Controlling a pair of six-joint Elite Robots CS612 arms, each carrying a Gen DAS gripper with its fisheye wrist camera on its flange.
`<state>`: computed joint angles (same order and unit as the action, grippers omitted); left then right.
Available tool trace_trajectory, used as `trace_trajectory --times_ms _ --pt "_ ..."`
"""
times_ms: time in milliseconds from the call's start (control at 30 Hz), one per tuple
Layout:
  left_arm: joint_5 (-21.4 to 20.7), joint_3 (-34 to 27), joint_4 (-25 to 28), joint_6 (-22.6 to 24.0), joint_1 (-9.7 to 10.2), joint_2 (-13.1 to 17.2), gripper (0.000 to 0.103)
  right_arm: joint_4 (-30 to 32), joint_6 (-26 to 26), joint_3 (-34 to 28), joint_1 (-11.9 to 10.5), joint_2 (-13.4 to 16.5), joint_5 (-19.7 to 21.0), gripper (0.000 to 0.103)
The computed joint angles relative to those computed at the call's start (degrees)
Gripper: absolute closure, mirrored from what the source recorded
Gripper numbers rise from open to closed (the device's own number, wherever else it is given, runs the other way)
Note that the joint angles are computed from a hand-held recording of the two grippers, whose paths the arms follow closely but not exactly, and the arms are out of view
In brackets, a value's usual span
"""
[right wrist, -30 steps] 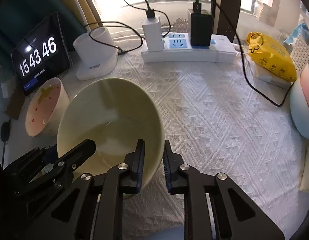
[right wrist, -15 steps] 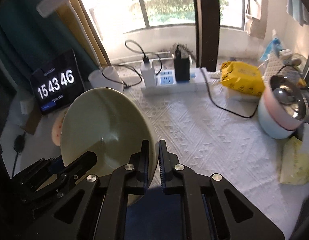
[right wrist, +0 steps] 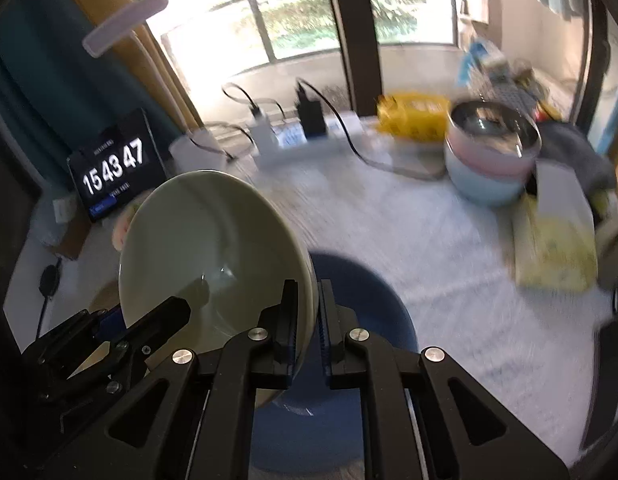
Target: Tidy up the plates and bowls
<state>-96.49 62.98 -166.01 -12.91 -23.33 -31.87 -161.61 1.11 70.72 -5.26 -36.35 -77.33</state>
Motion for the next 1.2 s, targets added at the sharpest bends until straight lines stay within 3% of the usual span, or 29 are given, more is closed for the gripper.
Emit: trace_trajectory --times_ms 133,333,600,633,700,767,900,1200 --pt "-0.96 0.28 3.15 0.34 -0.48 0.47 0.074 2.14 1.51 1.82 -0.70 0.05 -0.21 0.092" --pt "1.41 1.14 2.38 1.44 -1.42 0.18 0.073 1.72 2.50 3.46 -1.12 -0.23 -0.16 0.092" --pt "1.66 1.21 3.30 1.58 -0.90 -0.13 0.072 1.14 1.39 3.74 -0.65 -0.53 -1.48 0.092" --pt "1.70 1.35 2.72 1.39 -0.77 -0.18 0.070 0.44 1.15 3.90 -0.47 -0.64 -2.06 0.091" --pt "1.74 1.46 1.74 1.57 -0.61 -0.25 0.069 -1.14 1.03 4.20 -0.37 -0.96 -2.65 0.071" --pt "1.56 1.41 1.19 1.97 -0.48 -0.38 0.069 -2.57 1.43 4.40 -0.39 -1.40 -2.81 0.063" --pt "1.16 1.60 -0.06 1.95 -0.10 -0.74 0.069 -4.58 1.07 4.63 -0.03 -1.99 -5.11 0.063" --pt "1.40 2.86 -3.70 1.92 1.15 -1.95 0.069 -5.32 0.15 3.98 1.15 -2.30 -6.09 0.063"
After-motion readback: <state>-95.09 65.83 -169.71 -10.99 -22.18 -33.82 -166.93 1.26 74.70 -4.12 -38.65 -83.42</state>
